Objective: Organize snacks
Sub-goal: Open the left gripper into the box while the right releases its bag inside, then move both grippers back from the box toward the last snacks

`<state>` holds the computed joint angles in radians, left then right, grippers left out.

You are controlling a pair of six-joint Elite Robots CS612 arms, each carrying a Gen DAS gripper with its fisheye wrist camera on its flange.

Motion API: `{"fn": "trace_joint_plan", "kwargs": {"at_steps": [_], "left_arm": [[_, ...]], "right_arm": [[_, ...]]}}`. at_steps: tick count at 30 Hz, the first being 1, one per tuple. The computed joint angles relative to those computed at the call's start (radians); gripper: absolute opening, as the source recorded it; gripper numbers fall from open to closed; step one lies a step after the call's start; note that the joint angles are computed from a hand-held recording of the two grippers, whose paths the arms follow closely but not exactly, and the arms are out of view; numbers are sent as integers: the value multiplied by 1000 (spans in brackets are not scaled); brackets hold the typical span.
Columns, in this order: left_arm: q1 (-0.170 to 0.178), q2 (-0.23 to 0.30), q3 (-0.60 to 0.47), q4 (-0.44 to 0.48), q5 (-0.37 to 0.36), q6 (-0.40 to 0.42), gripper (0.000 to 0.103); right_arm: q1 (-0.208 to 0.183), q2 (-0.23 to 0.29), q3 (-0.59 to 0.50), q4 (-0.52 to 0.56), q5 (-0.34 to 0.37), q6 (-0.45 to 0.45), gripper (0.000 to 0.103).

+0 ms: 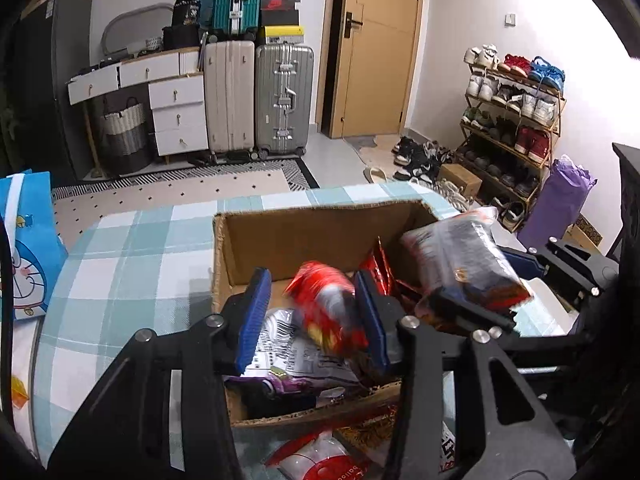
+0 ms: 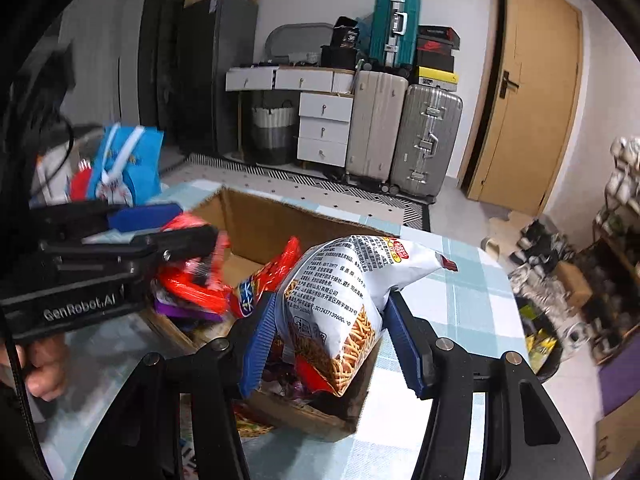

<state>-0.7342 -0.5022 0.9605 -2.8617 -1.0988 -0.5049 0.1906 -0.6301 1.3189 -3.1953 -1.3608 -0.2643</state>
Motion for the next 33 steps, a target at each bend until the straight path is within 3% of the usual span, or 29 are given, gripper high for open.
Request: {"fn": "trace_joint_plan", "kwargs": {"at_steps": [3, 5, 9, 10, 13, 18, 23, 33], "left_arm": [[-1, -3, 9, -4, 2, 0, 41], [-2, -13, 31, -25, -1, 2, 44], [-11, -39, 82, -61, 27, -4, 79], [-15, -47, 100, -76, 36, -6, 83], [-25, -78, 157, -100, 38, -17, 85], [-47, -119, 250, -142, 82, -58, 102], [-74, -158, 349, -190, 113, -98, 102], [-103, -201, 485, -201, 153, -168, 102]], "right_arm": [[4, 8, -2, -7, 5, -14, 56], [1, 4, 14, -45, 28, -16, 68], [-9, -15, 61, -117, 46, 8, 86], [-14, -21, 74, -124, 55, 24, 91], [-27, -43, 115, -145, 75, 69, 102], [-50, -75, 180, -157, 122, 126, 102], [-69, -101, 239, -145, 192, 166, 102], [-61, -116, 295, -104, 223, 175, 102]]}}
